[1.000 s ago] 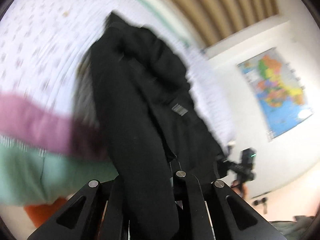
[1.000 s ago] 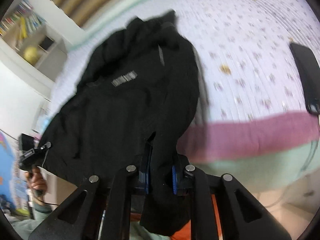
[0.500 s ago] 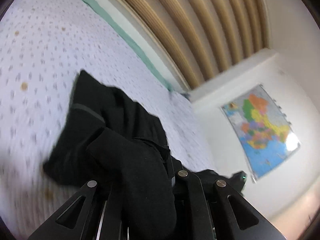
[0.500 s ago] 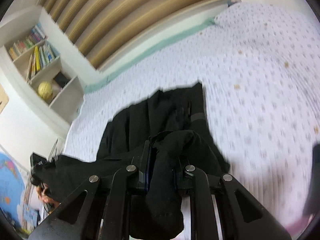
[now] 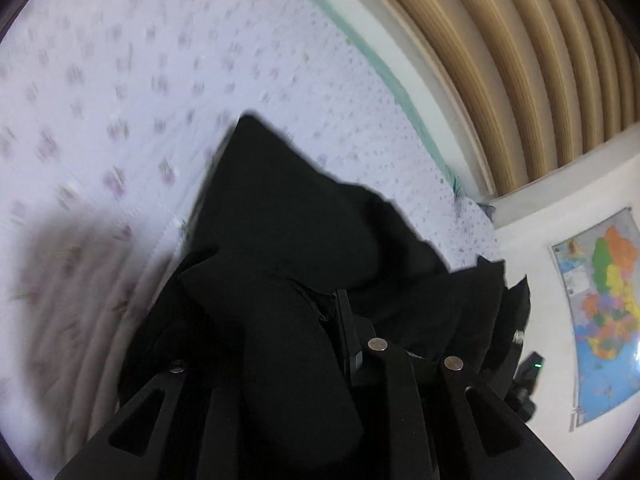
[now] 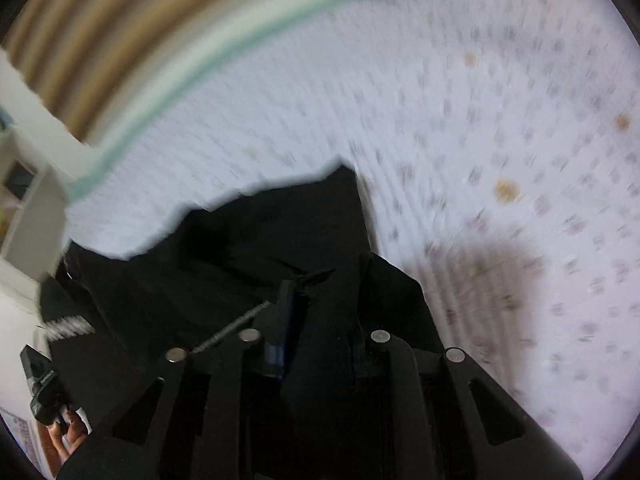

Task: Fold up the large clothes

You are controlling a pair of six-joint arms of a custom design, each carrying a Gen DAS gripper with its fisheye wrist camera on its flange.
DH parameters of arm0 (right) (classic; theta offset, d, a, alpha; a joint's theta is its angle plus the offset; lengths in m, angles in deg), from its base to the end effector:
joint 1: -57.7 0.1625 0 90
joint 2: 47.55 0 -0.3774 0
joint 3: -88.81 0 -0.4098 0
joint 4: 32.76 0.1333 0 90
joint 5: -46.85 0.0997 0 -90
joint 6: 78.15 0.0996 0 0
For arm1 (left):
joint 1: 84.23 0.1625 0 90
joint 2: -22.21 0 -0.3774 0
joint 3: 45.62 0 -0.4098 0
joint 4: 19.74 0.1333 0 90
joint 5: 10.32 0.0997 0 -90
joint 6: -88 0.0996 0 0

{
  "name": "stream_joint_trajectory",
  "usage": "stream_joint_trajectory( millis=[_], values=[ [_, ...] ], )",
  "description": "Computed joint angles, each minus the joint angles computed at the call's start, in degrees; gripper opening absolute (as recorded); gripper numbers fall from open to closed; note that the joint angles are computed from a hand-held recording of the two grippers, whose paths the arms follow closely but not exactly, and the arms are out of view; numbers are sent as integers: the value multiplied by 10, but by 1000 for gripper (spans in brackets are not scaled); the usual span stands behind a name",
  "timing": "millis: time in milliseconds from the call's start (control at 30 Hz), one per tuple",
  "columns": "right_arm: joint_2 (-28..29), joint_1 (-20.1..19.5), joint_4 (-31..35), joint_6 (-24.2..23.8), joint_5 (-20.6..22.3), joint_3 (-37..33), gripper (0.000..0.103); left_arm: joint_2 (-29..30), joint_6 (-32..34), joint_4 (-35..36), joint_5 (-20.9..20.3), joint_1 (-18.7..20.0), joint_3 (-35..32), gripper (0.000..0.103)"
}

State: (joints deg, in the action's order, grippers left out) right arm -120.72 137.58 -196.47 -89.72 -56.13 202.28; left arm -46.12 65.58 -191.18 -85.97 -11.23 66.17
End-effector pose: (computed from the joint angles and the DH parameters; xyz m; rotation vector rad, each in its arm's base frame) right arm 0.0111 -0.5693 0.2326 -0.0584 -2.7198 0.7432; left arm -0.0170 -0.5959 0.2166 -0.2665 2.9337 -1.0784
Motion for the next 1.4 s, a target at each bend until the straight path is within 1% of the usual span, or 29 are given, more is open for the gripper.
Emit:
stream_joint_trajectory(
  millis=[33, 100, 167, 233, 300, 333, 367, 400, 433, 467, 500, 533, 567, 600, 667, 700, 733, 800, 833, 867, 967, 1033, 1100, 1167, 1233, 1300, 1333, 1367, 1400],
  values=[
    [17, -7, -11, -9, -5, -6, 20, 7, 7, -14, -20, 11, -1, 20],
    [32, -15, -42, -22, 0, 0, 20, 6, 13, -14, -28, 15, -2, 20],
    [32, -16, -52, -29, 4, 4, 20, 5, 25, -8, -14, 8, -2, 20],
    [27, -21, -44, -29, 13, 5, 20, -1, 33, -8, -2, 0, 4, 20],
    [12, -24, -27, -32, 30, 8, 25, -24, 45, 9, 8, -16, 15, 23],
    [-4, -26, -10, -39, 43, 13, 29, -42, 56, 26, 2, -23, 22, 27],
    [-23, -28, 2, -48, 54, 20, 34, -62, 71, 37, -16, -27, 31, 29],
    [-44, -31, 10, -60, 71, 29, 36, -83, 85, 41, -38, -30, 40, 38],
    [-65, -35, 16, -73, 89, 38, 43, -108, 98, 48, -58, -36, 52, 50],
    [-93, -41, 23, -91, 115, 50, 51, -123, 106, 48, -71, -38, 58, 56],
    [-111, -45, 28, -101, 133, 58, 55, -149, 120, 41, -95, -42, 71, 68],
    [-141, -53, 26, -121, 164, 74, 69, -169, 132, 26, -117, -45, 83, 79],
    [-159, -55, 9, -136, 173, 88, 83, -177, 137, 14, -124, -50, 89, 82],
    [-174, -53, -14, -151, 171, 104, 88, -190, 149, -7, -123, -56, 100, 82],
    [-177, -46, -46, -181, 161, 115, 90, -197, 164, -9, -68, -77, 105, 82],
    [-173, -43, -51, -192, 150, 116, 90, -194, 167, 7, -14, -89, 102, 82],
    [-154, -31, -57, -189, 127, 103, 90, -184, 166, 23, 34, -97, 96, 82],
    [-124, -24, -67, -192, 96, 88, 90, -158, 162, 55, 107, -104, 77, 82],
    [-113, -23, -68, -193, 88, 80, 90, -142, 157, 64, 137, -104, 67, 82],
    [-105, -22, -73, -194, 83, 76, 90, -131, 153, 67, 150, -100, 57, 82],
    [-69, -22, -82, -197, 65, 42, 90, -105, 139, 76, 140, -75, 26, 82],
    [-36, -23, -58, -191, 53, 1, 90, -92, 125, 95, 128, -59, 2, 82],
    [-13, -24, -27, -185, 53, -33, 90, -71, 116, 126, 105, -37, -31, 82],
    [22, -28, 1, -174, 59, -77, 90, -54, 93, 153, 98, -24, -58, 82],
    [46, -30, 41, -163, 72, -110, 90, -33, 72, 170, 52, -3, -88, 82],
    [64, -31, 80, -157, 84, -132, 89, -21, 70, 152, -10, 15, -97, 81],
    [67, -30, 92, -169, 90, -133, 73, -19, 72, 138, -14, 13, -94, 73],
    [68, -26, 82, -187, 83, -125, 43, -23, 81, 127, 6, 2, -85, 58],
    [69, -20, 58, -200, 68, -115, 34, -28, 94, 128, 39, -12, -78, 12]
  ],
)
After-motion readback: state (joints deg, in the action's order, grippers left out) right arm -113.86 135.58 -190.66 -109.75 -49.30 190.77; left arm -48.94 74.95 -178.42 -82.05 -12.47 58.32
